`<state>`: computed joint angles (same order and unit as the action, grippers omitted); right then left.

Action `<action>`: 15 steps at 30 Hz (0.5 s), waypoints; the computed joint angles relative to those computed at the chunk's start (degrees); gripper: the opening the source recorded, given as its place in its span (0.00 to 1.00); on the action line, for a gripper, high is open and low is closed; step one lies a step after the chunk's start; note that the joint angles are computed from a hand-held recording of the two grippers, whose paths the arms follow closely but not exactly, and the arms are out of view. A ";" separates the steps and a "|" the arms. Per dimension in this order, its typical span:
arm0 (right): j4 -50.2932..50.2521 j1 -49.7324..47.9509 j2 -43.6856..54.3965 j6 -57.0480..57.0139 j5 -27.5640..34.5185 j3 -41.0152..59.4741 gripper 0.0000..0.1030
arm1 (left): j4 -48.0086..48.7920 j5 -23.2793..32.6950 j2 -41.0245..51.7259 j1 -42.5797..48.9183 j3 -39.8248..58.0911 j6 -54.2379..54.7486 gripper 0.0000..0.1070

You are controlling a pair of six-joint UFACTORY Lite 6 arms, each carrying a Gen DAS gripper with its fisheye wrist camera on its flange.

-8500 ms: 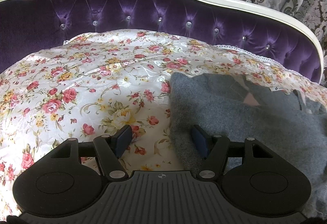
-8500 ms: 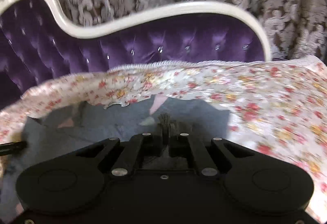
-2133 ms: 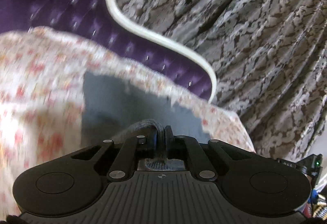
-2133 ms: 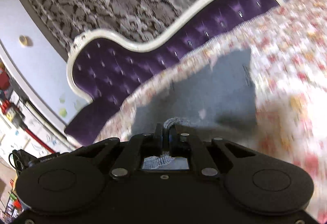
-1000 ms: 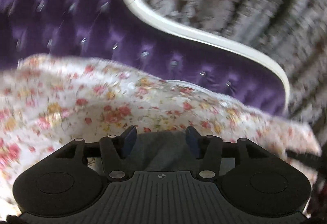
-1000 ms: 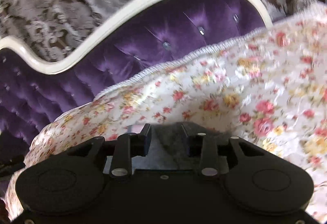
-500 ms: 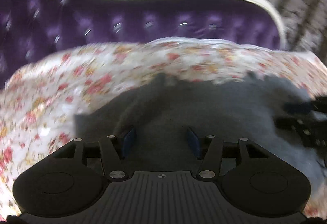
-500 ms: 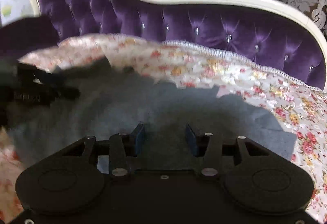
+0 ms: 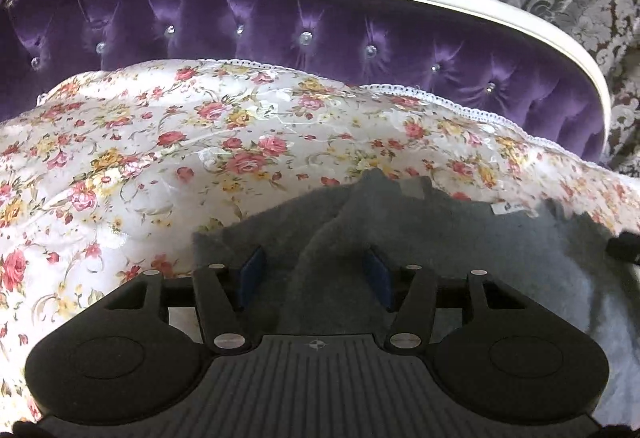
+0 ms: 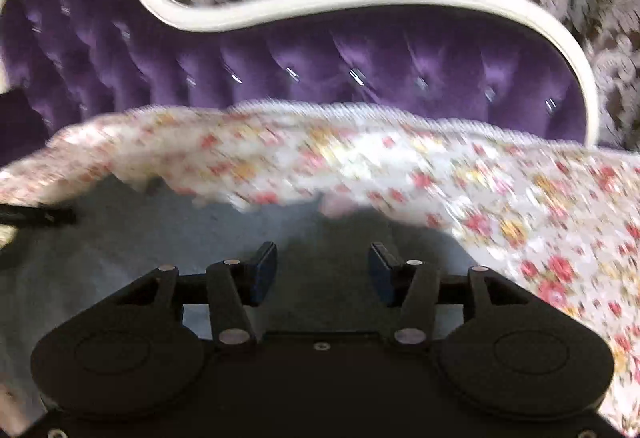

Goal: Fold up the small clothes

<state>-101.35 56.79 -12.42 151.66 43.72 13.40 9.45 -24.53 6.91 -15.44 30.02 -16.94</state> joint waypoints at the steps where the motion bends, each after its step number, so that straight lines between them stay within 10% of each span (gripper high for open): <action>1: -1.14 0.44 0.12 0.02 0.00 0.73 0.57 | -0.46 -0.33 0.12 -0.17 -0.08 0.49 0.51; 15: -21.97 -5.78 26.16 1.71 -7.37 22.39 0.55 | 3.00 -5.06 0.48 1.15 -2.12 -2.31 0.53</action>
<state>-123.32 51.01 13.74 153.37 36.35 35.79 12.45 -29.59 7.39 -14.30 27.90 -19.25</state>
